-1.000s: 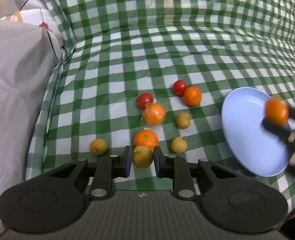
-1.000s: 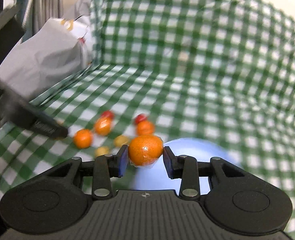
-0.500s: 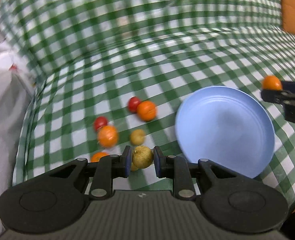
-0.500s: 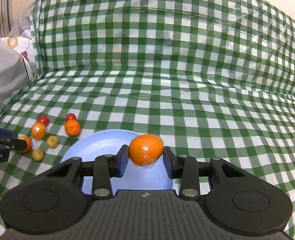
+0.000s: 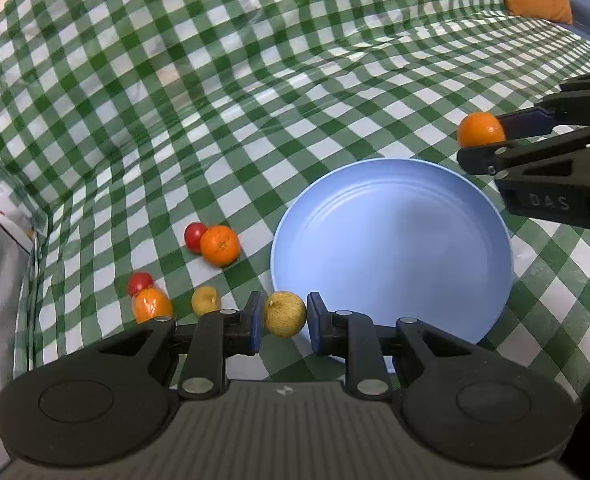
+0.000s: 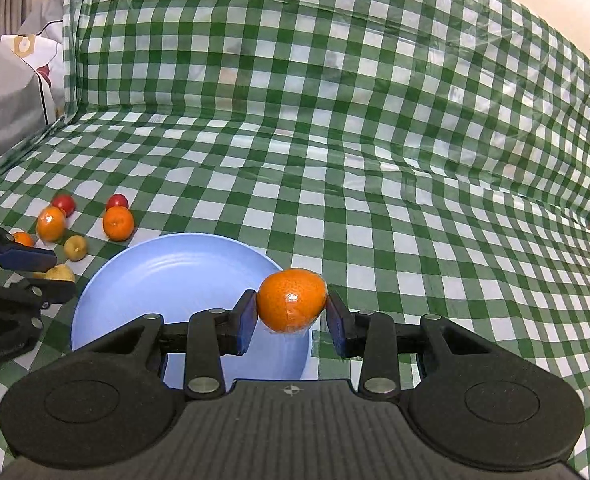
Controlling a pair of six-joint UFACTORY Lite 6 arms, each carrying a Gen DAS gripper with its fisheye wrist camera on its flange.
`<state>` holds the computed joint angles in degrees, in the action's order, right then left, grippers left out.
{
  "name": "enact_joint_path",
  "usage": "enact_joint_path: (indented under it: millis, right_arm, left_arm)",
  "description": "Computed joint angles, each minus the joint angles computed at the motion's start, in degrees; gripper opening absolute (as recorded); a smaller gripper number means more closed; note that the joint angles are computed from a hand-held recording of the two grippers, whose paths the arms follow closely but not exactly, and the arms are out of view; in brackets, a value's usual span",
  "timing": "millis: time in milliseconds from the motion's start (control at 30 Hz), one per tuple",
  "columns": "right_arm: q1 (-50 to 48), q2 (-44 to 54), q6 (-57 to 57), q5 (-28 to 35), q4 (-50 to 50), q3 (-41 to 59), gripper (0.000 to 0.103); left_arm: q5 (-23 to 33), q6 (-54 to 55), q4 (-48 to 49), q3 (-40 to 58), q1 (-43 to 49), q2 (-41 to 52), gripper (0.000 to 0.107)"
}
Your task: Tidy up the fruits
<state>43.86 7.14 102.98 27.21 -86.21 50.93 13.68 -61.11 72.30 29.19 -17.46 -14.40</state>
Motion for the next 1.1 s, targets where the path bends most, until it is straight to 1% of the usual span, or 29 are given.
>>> enact_joint_path:
  millis: [167, 333, 967, 1033, 1100]
  right_arm:
    - [0.11, 0.71, -0.7, 0.05, 0.59, 0.69, 0.039]
    - [0.13, 1.19, -1.91, -0.07, 0.74, 1.17, 0.039]
    - [0.22, 0.87, -1.76, -0.18, 0.41, 1.01, 0.039]
    - [0.31, 0.93, -1.57, -0.1, 0.13, 1.02, 0.039]
    - [0.3, 0.97, -1.44, -0.2, -0.01, 1.04, 0.039]
  left_arm:
    - [0.01, -4.79, 5.65, -0.87, -0.78, -1.3, 0.025]
    - [0.48, -6.67, 8.23, -1.28, -1.2, -1.7, 0.025]
    - [-2.5, -3.43, 4.97, -1.55, -0.55, -2.82, 0.025]
    - [-3.31, -2.33, 3.85, -1.46, -0.17, -2.94, 0.025]
    - [-4.53, 0.64, 0.76, -1.31, 0.38, -3.16, 0.025]
